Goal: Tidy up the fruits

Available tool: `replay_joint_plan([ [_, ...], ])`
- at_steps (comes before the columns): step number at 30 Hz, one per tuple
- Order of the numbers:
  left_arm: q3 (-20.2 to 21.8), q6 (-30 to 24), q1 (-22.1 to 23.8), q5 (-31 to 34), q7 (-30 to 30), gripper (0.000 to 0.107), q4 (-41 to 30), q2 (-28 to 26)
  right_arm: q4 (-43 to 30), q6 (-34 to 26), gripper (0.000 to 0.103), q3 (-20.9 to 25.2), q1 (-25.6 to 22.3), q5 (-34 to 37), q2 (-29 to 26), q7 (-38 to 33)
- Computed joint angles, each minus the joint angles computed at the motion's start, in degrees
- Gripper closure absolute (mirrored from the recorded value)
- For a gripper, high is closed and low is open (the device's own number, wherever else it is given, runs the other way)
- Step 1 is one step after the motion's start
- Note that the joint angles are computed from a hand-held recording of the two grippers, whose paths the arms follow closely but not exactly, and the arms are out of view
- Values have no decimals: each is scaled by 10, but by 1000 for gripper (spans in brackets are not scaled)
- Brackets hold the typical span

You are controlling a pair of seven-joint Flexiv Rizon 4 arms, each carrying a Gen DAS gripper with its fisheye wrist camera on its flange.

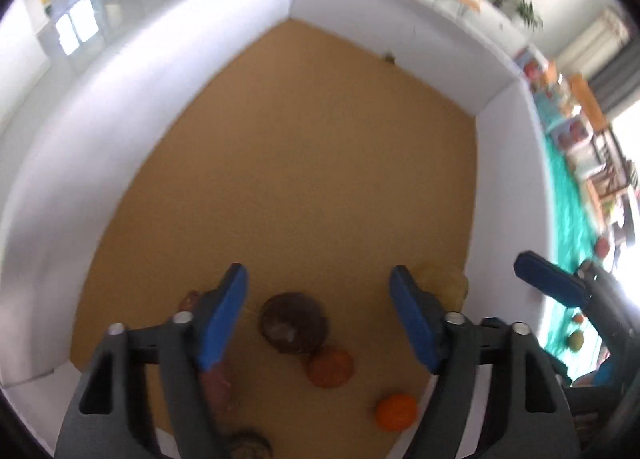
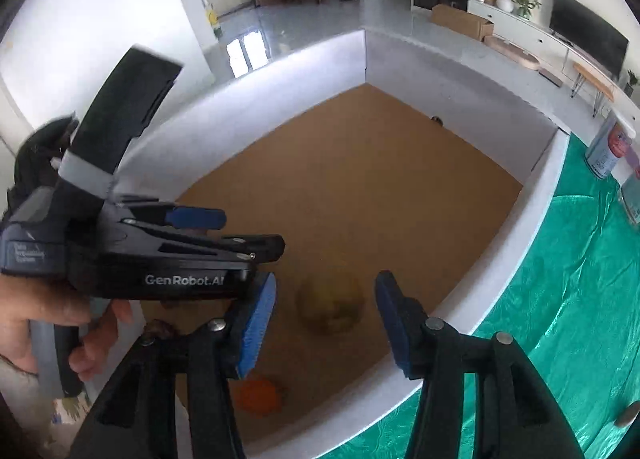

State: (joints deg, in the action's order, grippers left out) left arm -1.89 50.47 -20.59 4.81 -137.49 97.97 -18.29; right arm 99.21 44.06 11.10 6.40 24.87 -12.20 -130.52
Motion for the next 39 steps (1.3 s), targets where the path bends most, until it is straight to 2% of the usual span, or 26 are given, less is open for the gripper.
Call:
replay_joint_plan([
  [2,11,2,-19,39,-34,26,-8,14,-7,-3,48,-1,-15,30,11,-15],
  [5,13,-8,-54,123,-80,20,-41,30,-1,10,34,-13,-41,73,43,-56],
  [7,0,-2,-65,150,-77,18,-60,31,18,27,22,-26,-57,97,69,-88],
  [8,-9,4,-73,158,-72,16,-70,28,30,35,21,-35,-66,108,81,-106],
  [9,-20,16,-82,161,-61,12,-83,20,46,44,21,-46,-75,118,93,-123],
  [11,-51,61,-90,133,-8,11,-99,-5,75,48,19,-71,-94,127,111,-132],
  [15,-92,106,-117,75,83,10,-151,-88,131,60,19,-130,-150,151,118,-97],
  [17,-82,96,-153,80,94,10,-204,-146,166,118,19,-148,-178,151,115,-81],
  [18,-66,84,-177,93,96,10,-245,-184,186,166,19,-154,-189,147,107,-72],
  [20,-23,33,-225,114,96,10,-322,-246,217,251,19,-163,-209,116,81,-34],
  [21,-5,4,-244,117,97,11,-360,-273,219,272,19,-165,-219,110,67,-24],
  [23,12,-29,-257,110,105,11,-418,-318,214,286,19,-172,-245,97,46,-8],
  [26,60,-76,-285,143,119,9,-525,-376,188,315,19,-184,-272,57,6,21],
  [28,56,-96,-276,131,143,5,-583,-410,165,334,19,-194,-280,29,-23,58],
  [29,60,-121,-273,126,151,4,-625,-432,148,322,17,-206,-279,4,-41,94],
  [30,66,-137,-270,121,155,4,-658,-449,126,317,17,-199,-287,9,-55,106],
  [31,53,-146,-262,133,154,4,-672,-455,120,334,17,-202,-286,-8,-66,127],
  [32,59,-143,-257,108,163,4,-687,-467,133,358,16,-223,-271,-40,-70,151],
  [33,47,-134,-247,91,165,4,-683,-468,132,359,11,-228,-271,-65,-77,171],
  [34,54,-139,-247,90,158,4,-690,-472,117,332,5,-215,-287,-52,-79,170],
  [36,62,-140,-248,88,147,4,-688,-471,104,313,0,-191,-316,-55,-83,176],
  [39,68,-135,-253,92,133,4,-674,-463,103,319,0,-170,-334,-78,-88,185],
])
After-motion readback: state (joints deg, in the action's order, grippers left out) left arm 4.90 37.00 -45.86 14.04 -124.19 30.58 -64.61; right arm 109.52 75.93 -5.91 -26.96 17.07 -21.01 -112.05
